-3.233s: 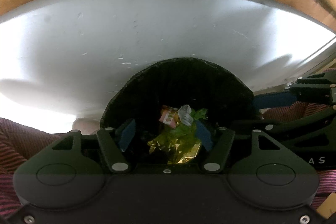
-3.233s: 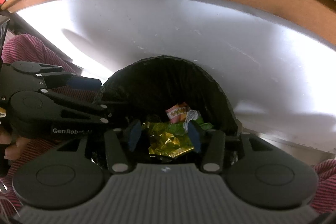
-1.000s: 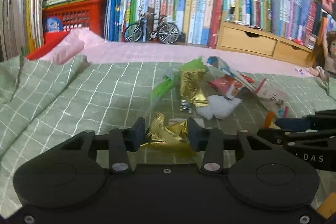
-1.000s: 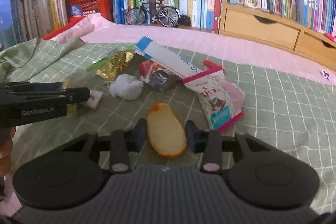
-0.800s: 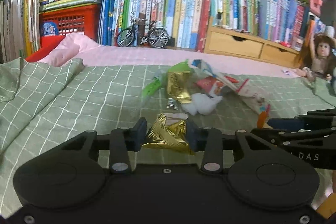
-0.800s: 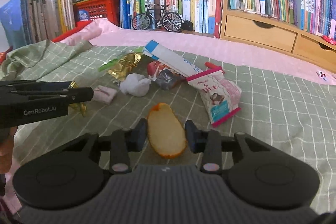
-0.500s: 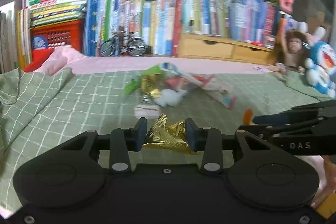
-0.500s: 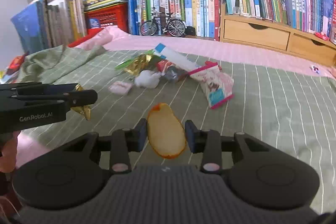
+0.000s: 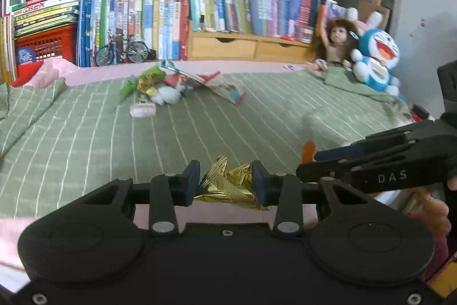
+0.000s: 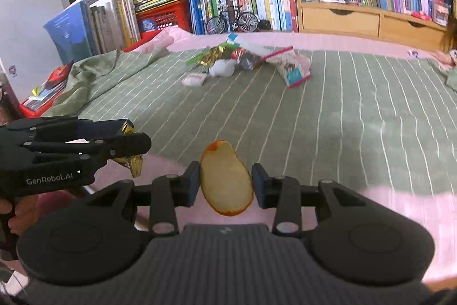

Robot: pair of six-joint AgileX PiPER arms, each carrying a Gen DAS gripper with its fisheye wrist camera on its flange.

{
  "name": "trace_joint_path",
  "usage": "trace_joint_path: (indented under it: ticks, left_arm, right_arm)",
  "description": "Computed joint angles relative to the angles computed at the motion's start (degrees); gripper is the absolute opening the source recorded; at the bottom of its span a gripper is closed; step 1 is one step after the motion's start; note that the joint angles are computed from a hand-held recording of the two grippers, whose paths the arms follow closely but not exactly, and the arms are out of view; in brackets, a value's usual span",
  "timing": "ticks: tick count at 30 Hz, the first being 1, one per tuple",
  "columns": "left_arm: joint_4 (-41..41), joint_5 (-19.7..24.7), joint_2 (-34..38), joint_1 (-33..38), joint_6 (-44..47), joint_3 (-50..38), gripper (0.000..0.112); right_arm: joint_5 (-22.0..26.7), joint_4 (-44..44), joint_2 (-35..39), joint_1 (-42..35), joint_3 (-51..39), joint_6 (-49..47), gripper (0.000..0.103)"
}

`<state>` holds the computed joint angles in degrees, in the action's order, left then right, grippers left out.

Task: Collect trash
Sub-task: 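Carry both held items over the bed edge down into the black bag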

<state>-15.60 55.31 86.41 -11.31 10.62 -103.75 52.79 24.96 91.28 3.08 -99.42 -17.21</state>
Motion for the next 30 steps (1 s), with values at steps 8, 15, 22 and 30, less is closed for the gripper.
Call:
trace_joint_path:
  ticks: [8,15,22,30]
  left_arm:
    - [-2.37,4.35,-7.37,0.30,1.89,8.09,0.037]
    - [-3.96,6.65,-11.61,-0.30,2.00,13.68,0.037]
    - [-0.06,3.76,-11.83,-3.79,-2.17,22.02,0.037]
    - [2.74,1.07,-6.91,-5.41,-5.78,28.49,0.037]
  right_arm:
    - [2.53,0.54,-7.24,-0.05,10.34,-2.20,0.043]
    - [4.46,-0.25,-9.42,0.93,16.48,-2.06,0.043]
    - [1.51,-3.22,-9.37,2.63,23.55,2.24,0.044]
    - [-2.28,-6.74,-7.27,4.35,29.81,7.78,0.044]
